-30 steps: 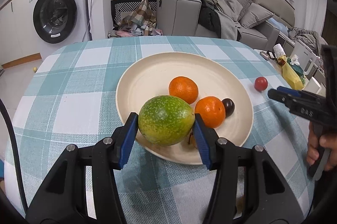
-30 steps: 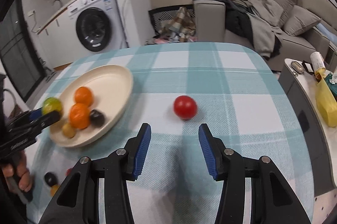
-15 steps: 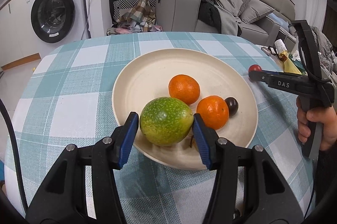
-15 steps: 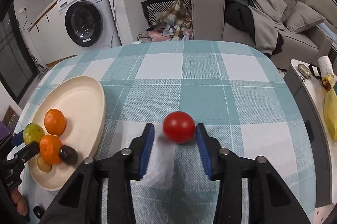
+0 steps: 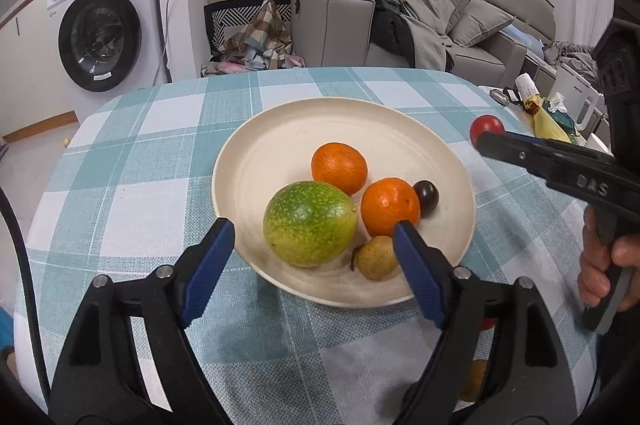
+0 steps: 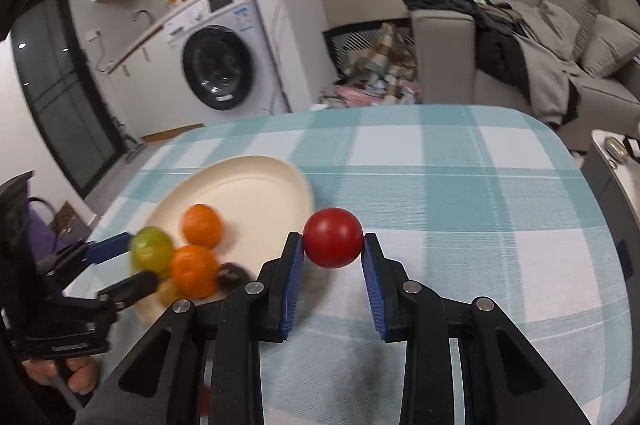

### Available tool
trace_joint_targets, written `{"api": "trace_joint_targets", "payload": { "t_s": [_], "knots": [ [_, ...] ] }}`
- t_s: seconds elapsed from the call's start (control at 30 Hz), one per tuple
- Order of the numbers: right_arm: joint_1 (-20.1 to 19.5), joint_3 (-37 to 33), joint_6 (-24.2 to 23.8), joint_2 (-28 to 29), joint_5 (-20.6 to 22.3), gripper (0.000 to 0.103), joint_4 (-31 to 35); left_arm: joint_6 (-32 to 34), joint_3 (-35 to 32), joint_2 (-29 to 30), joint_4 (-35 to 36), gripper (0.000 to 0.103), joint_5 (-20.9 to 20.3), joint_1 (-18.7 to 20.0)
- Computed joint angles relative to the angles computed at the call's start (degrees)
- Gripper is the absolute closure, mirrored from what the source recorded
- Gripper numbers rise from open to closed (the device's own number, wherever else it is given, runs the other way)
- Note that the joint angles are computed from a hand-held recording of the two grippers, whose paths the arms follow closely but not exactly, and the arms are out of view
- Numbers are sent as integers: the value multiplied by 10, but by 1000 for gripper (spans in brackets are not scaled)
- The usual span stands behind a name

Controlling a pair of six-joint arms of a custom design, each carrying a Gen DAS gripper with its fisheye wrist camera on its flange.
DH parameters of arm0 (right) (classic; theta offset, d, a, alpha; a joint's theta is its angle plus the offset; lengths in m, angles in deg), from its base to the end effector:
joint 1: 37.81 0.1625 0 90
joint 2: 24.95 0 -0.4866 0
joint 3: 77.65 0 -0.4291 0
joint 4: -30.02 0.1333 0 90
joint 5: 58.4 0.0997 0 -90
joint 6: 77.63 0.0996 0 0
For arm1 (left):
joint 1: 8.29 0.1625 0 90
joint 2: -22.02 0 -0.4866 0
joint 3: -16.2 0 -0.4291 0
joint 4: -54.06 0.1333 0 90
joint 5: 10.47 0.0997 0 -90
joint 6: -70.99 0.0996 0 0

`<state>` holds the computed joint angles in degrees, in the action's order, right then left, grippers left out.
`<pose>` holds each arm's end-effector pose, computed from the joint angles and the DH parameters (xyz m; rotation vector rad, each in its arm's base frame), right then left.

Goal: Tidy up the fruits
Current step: 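Lower the guava and tomato onto the plate and open both grippers, then reach the left gripper to a dark plum while the right gripper grasps another red tomato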

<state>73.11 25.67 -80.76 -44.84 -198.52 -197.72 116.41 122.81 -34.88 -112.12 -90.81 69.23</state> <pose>0.2733 -0.5557 -0.0545 -0.0559 -2.1903 1.2338 0.0003 -0.6927 0.1994 1.3053 2.4746 -0.5639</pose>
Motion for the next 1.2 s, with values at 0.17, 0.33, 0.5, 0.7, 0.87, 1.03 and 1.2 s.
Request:
{"api": "trace_joint_targets", "payload": {
  "t_s": [0.17,0.33,0.5,0.7,0.87,1.03,1.2],
  "knots": [
    [21,-21,-9,14,25,72,40,-13,1,-11,20,23,-7,6],
    [26,-35,-6,29,29,72,74,-7,12,-26,15,22,-11,10],
    [33,-26,-13,34,25,71,55,-7,21,-42,24,20,-16,16],
    [42,-2,-1,32,21,65,44,17,53,-65,6,7,-11,17],
    [53,5,-8,36,18,56,34,28,77,-84,-5,1,-16,18],
    [60,10,-3,37,17,39,41,33,93,-100,-4,1,-12,18],
    [63,19,-1,38,26,14,36,39,102,-110,8,1,-7,20]
  ]
}}
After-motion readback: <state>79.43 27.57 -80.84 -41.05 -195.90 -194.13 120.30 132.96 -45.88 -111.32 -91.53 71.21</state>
